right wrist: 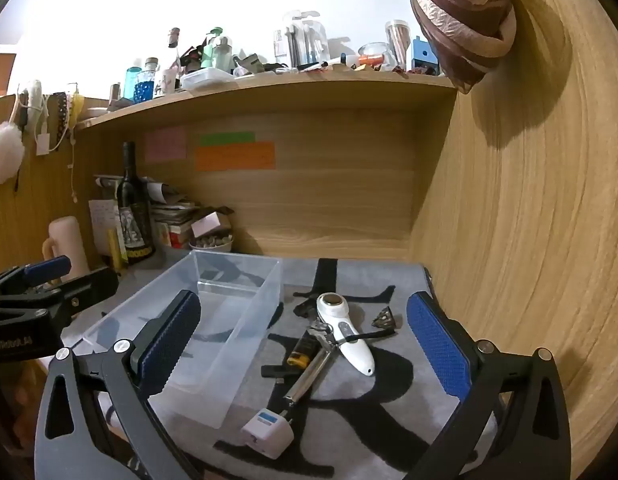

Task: Organize rigid objects

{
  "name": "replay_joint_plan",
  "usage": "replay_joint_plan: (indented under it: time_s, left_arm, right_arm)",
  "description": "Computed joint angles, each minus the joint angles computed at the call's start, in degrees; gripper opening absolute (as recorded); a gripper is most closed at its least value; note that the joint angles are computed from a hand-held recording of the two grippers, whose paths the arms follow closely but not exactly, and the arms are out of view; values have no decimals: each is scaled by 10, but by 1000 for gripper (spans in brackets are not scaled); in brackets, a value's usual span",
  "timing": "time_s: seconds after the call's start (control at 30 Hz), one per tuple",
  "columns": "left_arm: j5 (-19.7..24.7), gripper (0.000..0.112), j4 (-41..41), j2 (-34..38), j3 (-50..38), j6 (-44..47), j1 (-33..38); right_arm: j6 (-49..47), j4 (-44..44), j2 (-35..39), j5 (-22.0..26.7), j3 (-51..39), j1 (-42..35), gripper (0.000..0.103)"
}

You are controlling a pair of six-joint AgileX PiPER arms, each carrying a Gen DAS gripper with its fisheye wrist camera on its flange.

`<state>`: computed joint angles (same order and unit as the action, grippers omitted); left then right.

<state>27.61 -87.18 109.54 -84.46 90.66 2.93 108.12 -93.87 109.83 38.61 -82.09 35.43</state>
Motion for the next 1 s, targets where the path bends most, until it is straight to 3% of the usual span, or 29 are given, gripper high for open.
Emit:
replay_joint_plan:
  time_s: [1.0]
  left_arm:
    - [-14, 103, 1, 6, -4, 4, -8]
  right_arm:
    - [2, 12, 3, -11, -8, -6, 103]
